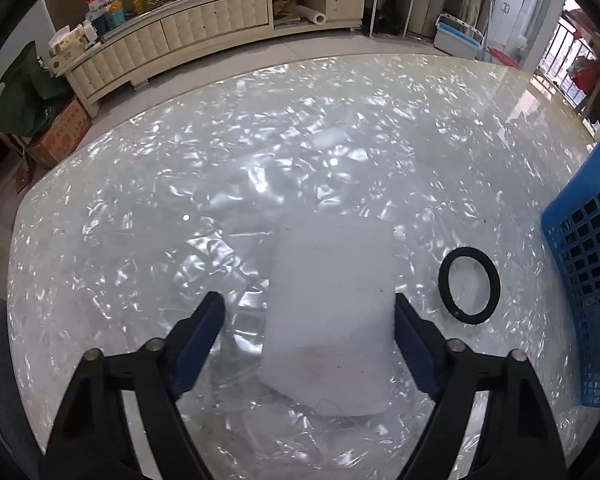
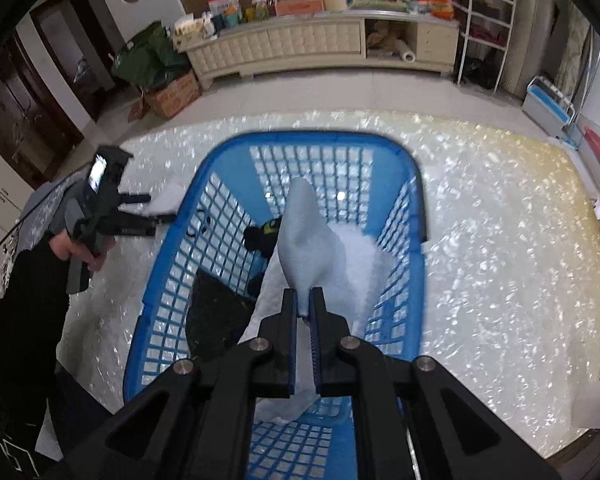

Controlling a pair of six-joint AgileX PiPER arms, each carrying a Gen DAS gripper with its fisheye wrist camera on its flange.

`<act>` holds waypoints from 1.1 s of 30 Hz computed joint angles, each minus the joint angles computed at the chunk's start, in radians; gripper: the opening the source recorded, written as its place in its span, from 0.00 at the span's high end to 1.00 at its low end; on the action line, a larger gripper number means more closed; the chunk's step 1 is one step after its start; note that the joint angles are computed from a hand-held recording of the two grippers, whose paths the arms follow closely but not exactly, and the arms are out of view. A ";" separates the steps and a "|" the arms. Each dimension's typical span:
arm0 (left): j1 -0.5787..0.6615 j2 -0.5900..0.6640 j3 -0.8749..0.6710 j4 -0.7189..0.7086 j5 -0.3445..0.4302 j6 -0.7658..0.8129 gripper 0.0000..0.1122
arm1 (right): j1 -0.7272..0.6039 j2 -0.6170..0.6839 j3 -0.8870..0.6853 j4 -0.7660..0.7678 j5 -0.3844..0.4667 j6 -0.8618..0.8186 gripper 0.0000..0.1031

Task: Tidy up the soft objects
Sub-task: 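Carry the blue pad into the basket with the right gripper while the left grasps the foam block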

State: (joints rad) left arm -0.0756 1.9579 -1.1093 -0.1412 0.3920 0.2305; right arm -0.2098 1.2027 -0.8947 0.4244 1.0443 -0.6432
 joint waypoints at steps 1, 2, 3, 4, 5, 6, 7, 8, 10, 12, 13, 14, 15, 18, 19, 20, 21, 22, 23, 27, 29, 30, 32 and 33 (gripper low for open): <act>0.001 -0.008 0.005 0.002 0.000 -0.001 0.33 | 0.009 0.010 0.006 -0.001 -0.004 0.002 0.95; 0.011 -0.012 0.009 -0.012 0.000 0.019 0.36 | 0.024 0.019 0.013 -0.004 -0.012 0.009 0.95; 0.014 -0.017 0.014 -0.017 0.000 0.026 0.38 | 0.037 0.026 0.015 -0.007 -0.015 0.018 0.95; 0.019 -0.031 0.026 -0.023 0.003 0.036 0.40 | 0.050 0.035 0.017 -0.007 -0.017 0.021 0.95; 0.023 -0.036 0.028 -0.028 0.006 0.046 0.44 | 0.066 0.041 0.022 -0.013 -0.025 0.028 0.95; 0.028 -0.044 0.033 -0.033 0.008 0.055 0.47 | 0.076 0.048 0.025 -0.017 -0.030 0.032 0.94; 0.030 -0.050 0.039 -0.036 0.006 0.059 0.48 | 0.086 0.058 0.028 -0.020 -0.034 0.033 0.94; 0.034 -0.058 0.048 -0.040 0.002 0.063 0.49 | 0.092 0.064 0.028 -0.023 -0.038 0.038 0.94; 0.051 -0.078 0.075 -0.025 -0.018 0.034 0.49 | 0.113 0.085 0.026 -0.040 -0.042 0.057 0.94; 0.068 -0.088 0.094 -0.022 -0.039 0.017 0.52 | 0.115 0.099 0.022 -0.037 -0.037 0.062 0.94; 0.073 -0.093 0.101 -0.026 -0.043 0.021 0.52 | 0.113 0.104 0.023 -0.032 -0.036 0.058 0.94; 0.079 -0.099 0.108 -0.024 -0.044 0.022 0.53 | 0.111 0.107 0.023 -0.030 -0.032 0.059 0.94; 0.086 -0.103 0.111 -0.027 -0.039 0.028 0.53 | 0.105 0.109 0.023 -0.027 -0.030 0.054 0.93; 0.105 -0.124 0.128 -0.056 -0.033 0.067 0.54 | 0.091 0.122 0.020 -0.015 -0.018 0.043 0.89; 0.105 -0.131 0.132 -0.055 -0.032 0.062 0.54 | 0.083 0.130 0.018 -0.003 -0.011 0.036 0.84; 0.102 -0.138 0.142 -0.061 -0.036 0.063 0.54 | 0.073 0.138 0.015 0.009 -0.004 0.029 0.79; 0.102 -0.155 0.156 -0.076 -0.036 0.075 0.54 | 0.067 0.144 0.012 0.017 0.002 0.025 0.75; 0.106 -0.176 0.169 -0.094 -0.031 0.094 0.54 | 0.060 0.148 0.009 0.027 0.007 0.018 0.66; 0.109 -0.199 0.187 -0.109 -0.027 0.113 0.54 | 0.063 0.150 0.010 0.035 0.007 0.019 0.58; 0.104 -0.312 0.245 -0.147 0.003 0.147 0.54 | 0.088 0.142 0.010 0.044 0.002 0.045 0.40; 0.100 -0.385 0.274 -0.163 0.033 0.165 0.54 | 0.094 0.118 0.011 0.038 0.008 0.062 0.37; 0.096 -0.413 0.284 -0.160 0.044 0.164 0.54 | 0.085 0.103 0.009 0.044 0.020 0.057 0.36; 0.073 -0.483 0.301 -0.138 0.078 0.137 0.54 | 0.049 0.082 0.004 0.056 0.051 0.031 0.26; 0.060 -0.519 0.309 -0.132 0.098 0.124 0.54 | 0.033 0.064 0.005 0.062 0.063 0.022 0.23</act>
